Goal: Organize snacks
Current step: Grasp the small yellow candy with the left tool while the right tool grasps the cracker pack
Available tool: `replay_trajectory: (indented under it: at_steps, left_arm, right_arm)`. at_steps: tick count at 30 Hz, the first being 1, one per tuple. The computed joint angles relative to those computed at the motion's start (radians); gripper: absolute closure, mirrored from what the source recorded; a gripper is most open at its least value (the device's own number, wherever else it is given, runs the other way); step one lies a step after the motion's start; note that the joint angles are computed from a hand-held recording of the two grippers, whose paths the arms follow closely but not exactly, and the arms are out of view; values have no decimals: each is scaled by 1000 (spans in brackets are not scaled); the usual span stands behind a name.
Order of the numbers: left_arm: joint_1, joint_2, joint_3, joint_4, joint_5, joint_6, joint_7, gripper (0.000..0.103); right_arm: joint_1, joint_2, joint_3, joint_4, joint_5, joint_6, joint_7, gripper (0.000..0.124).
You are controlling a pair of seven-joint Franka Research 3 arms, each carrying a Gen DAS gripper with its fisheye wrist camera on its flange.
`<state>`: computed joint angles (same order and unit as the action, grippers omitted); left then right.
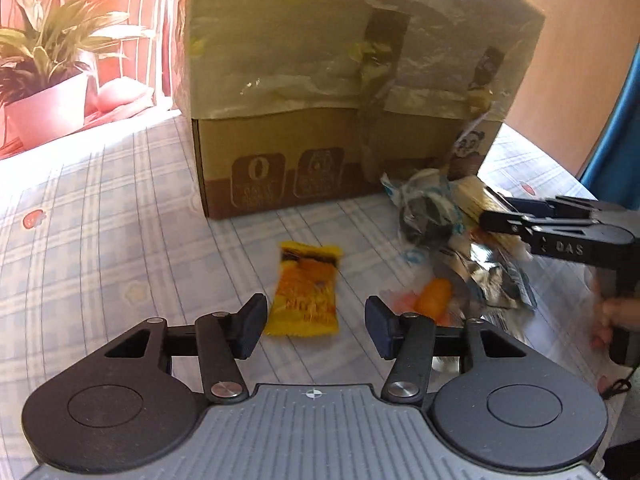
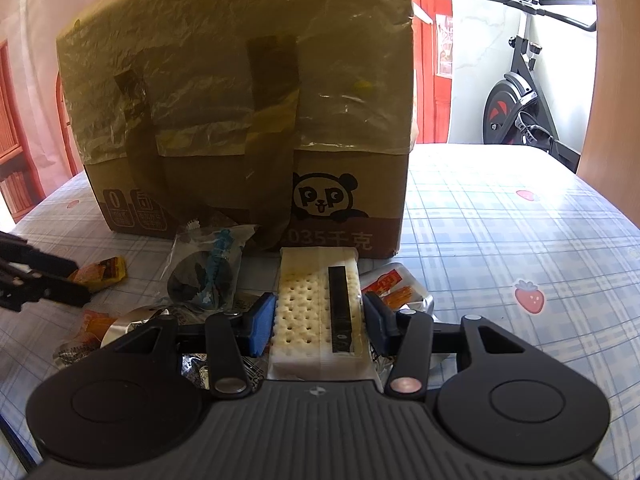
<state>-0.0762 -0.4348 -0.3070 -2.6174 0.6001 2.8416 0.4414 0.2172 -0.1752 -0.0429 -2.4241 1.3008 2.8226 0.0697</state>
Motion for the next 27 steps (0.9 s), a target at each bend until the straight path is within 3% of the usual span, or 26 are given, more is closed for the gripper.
replay_trajectory:
  at_steps: [4,10,14,27]
  left_arm:
    - [15,11,-33,30,32,-53,-35,46]
    - [55,48,-47,63,125,-58,-147,46]
    - [38,53,-63,96,166,-176,-202,69]
    - [-14,66,-26,107,244,-215,-308,70]
  right_arm:
    - [-1,0,0,1,-1,-3,2,74]
    - [-2,0,0,1,0,-3,2,74]
    - [-2,1,0,1,-1,-4,3,74]
    - [1,1,0,0,-7,-1,5,73]
